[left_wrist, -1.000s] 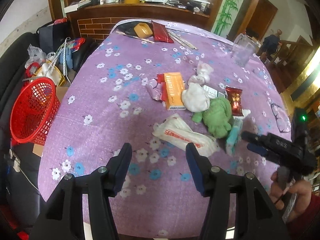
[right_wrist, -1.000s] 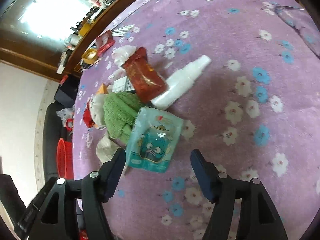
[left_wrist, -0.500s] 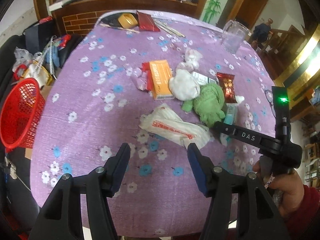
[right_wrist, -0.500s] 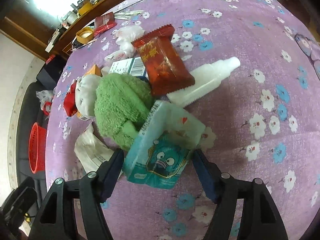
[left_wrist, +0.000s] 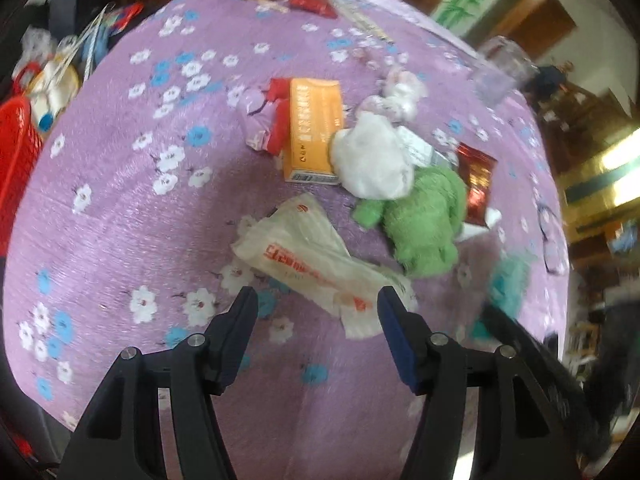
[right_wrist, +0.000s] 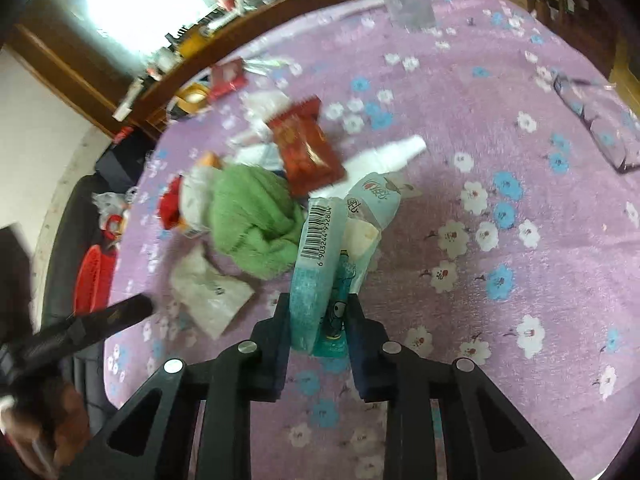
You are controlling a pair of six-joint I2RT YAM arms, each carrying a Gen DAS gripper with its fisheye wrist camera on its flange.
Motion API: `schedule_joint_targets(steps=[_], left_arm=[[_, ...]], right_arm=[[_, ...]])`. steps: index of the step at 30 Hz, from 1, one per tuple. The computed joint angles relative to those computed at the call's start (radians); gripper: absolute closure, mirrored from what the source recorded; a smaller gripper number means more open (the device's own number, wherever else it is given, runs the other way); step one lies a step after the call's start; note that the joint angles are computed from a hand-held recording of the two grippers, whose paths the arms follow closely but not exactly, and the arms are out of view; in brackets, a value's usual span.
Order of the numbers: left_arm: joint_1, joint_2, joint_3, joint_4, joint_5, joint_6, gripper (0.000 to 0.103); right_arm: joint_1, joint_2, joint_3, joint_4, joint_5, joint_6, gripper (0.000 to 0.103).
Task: Collect trash
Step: 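Grasp the white plastic bag with red print with the left gripper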
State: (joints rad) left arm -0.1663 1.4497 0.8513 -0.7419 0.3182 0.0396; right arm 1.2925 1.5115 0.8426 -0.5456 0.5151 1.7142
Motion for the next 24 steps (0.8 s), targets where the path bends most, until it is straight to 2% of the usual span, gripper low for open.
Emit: schedule_joint_targets(steps=[5,10,11,13,16,19,24], left_arm=[[-0.088,0.092,0.007,0.09,-0.036,-0.138,0.042],[-0.168,0.131,-0.008,0.159,-0.117,-0.168,0.043],[-0.177,0.141,-0.014,0.168,-0.122,-0.162,0.044],[-0.194,0.108,-0.046,0.201,-0.144,-0.14,0.06],[-0.205,0.049,-0.091,0.224,-0.148,-0.098,0.065],[-0.197,-0.04,-0.151,0.229,-0.159,-0.047,0.065],[-0.069,-0.26,-0.242,0.174,-0.142,0.079,0.065]], right_arm=[[0.067,-0.02,0.042,-0.11,0.063,0.019,0.076],[0.125,-0.047,0.036,-0.175,0.098,0.069,0.076],[0.131,-0.055,0.028,-0.179,0.102,0.077,0.076],[0.143,-0.067,0.017,-0.191,0.107,0.094,0.076],[0.152,-0.081,-0.002,-0.183,0.109,0.103,0.076],[0.145,-0.075,-0.005,-0.144,0.108,0.072,0.076],[0.101,-0.007,0.033,-0.014,0.071,-0.079,0.076]])
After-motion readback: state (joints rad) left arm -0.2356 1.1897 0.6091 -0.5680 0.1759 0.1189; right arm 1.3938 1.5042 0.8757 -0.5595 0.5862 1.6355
